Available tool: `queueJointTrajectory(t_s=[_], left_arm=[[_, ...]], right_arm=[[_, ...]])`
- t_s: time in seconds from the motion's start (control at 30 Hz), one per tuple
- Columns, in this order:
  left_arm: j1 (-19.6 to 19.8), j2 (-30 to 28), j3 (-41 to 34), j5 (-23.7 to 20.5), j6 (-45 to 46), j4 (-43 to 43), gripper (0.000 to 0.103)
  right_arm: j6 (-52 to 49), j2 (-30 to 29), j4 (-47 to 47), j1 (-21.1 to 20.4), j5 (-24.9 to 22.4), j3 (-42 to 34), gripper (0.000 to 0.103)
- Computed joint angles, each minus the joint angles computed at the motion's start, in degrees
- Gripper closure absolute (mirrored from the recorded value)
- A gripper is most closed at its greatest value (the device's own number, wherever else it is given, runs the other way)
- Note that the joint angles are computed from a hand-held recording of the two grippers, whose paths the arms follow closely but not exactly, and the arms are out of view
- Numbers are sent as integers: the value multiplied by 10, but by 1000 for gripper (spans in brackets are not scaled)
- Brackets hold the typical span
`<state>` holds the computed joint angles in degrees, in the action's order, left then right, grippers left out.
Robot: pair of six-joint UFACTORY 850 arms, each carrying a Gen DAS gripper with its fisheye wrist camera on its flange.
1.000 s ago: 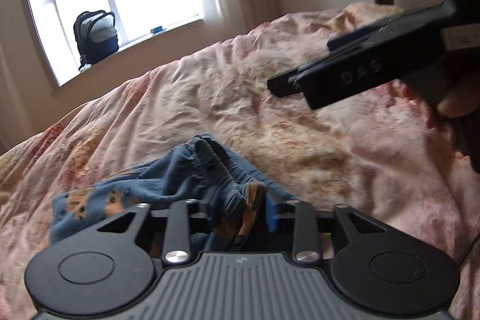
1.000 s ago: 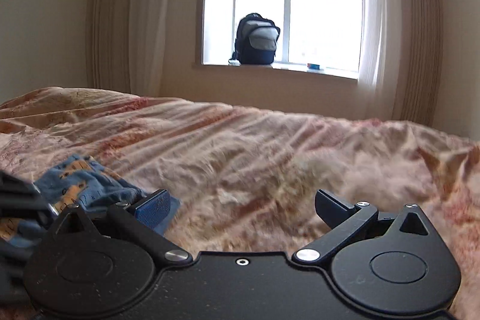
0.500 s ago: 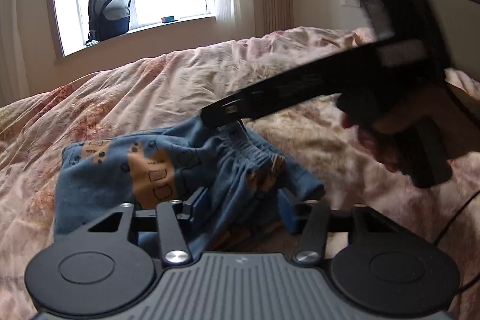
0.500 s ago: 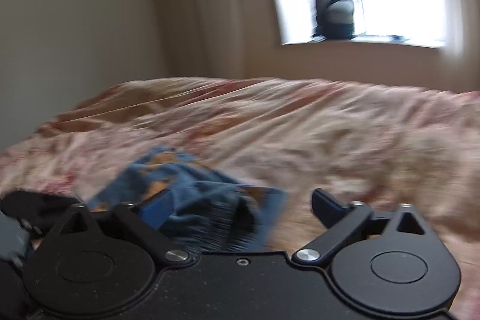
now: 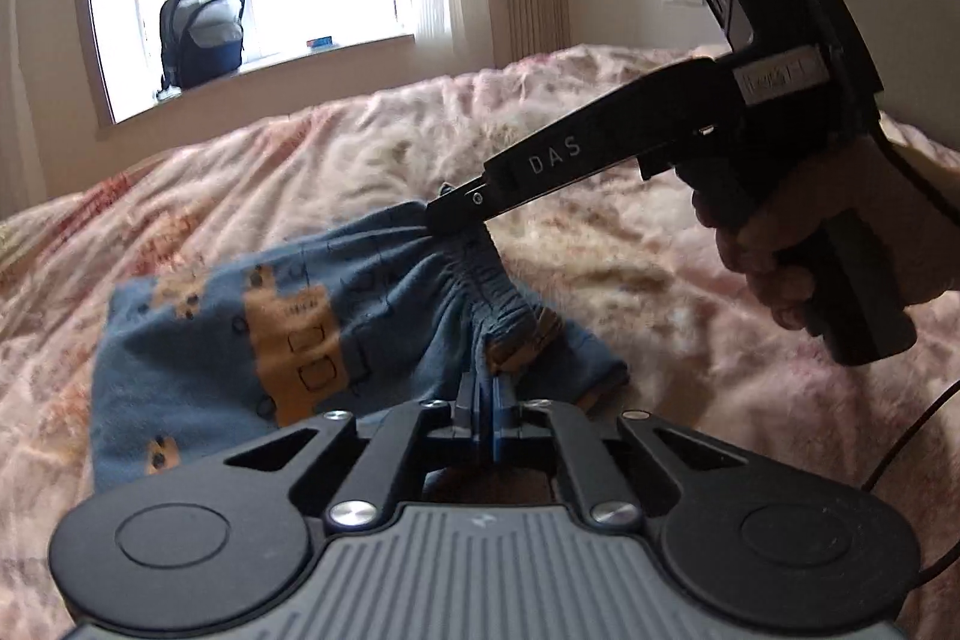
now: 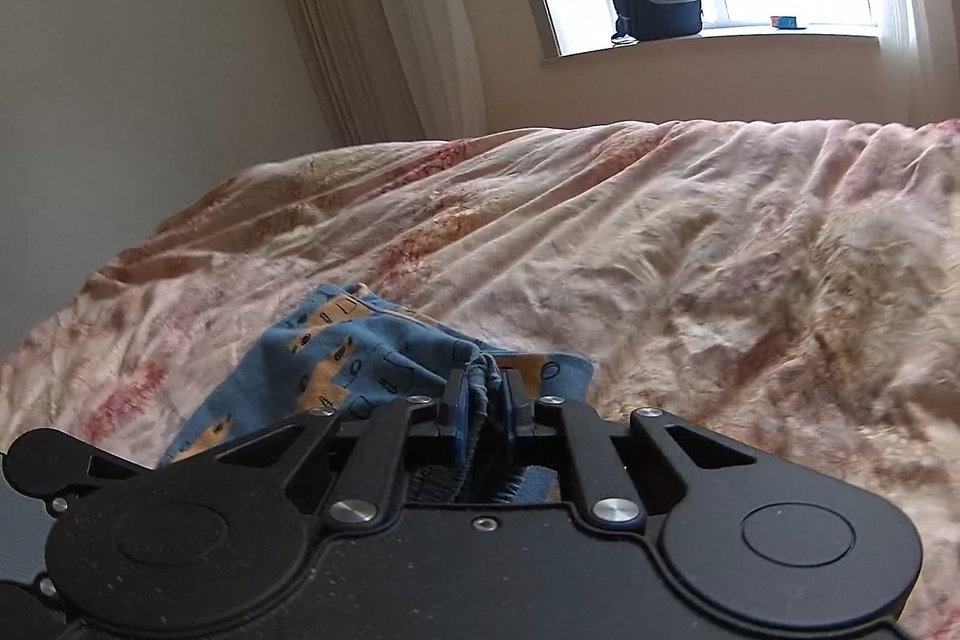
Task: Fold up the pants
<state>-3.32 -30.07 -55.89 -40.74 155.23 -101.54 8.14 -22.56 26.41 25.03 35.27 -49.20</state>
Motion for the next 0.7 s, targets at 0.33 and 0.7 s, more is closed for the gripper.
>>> queueJointTrajectory(t_s=[0.33, 0.7], left_arm=[[55, 8, -34, -69, -185, 64, 24], [32, -30, -50, 143, -5, -234, 3]], right_arm=[[-148, -1, 188, 40, 30, 10, 48], [-462, -76, 443, 98, 22, -108, 2]])
